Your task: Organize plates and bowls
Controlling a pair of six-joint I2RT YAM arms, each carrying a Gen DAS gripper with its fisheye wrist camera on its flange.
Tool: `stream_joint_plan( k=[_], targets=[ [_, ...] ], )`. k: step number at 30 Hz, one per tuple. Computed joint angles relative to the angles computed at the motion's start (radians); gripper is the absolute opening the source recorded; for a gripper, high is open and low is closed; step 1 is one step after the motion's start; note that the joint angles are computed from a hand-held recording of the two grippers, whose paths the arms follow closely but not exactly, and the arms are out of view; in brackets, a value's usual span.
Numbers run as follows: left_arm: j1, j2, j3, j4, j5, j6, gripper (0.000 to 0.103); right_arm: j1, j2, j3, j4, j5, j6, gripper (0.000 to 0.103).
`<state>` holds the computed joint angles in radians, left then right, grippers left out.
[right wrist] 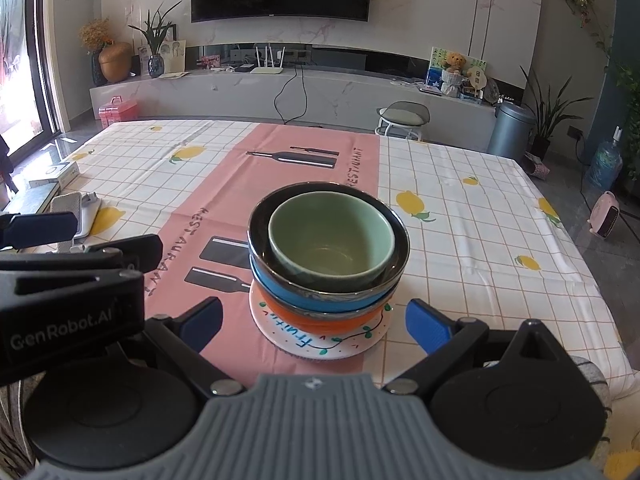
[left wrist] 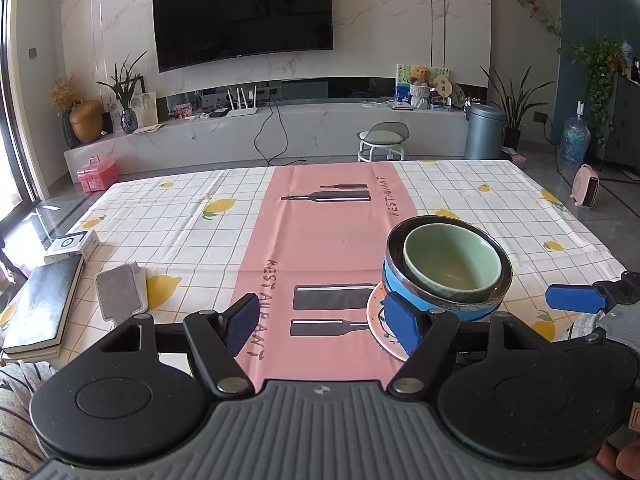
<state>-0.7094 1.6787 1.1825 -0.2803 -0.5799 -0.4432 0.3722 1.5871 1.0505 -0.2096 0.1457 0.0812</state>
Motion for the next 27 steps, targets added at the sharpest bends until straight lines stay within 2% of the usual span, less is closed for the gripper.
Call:
stream_joint_plan(
  k=[27],
  targets=[
    [0.013,-0.002,-0.013,0.004,0.020,0.004,0.084,0.007,0.015,0.012,-0.010,0.000,-0.015,0.096]
  ],
)
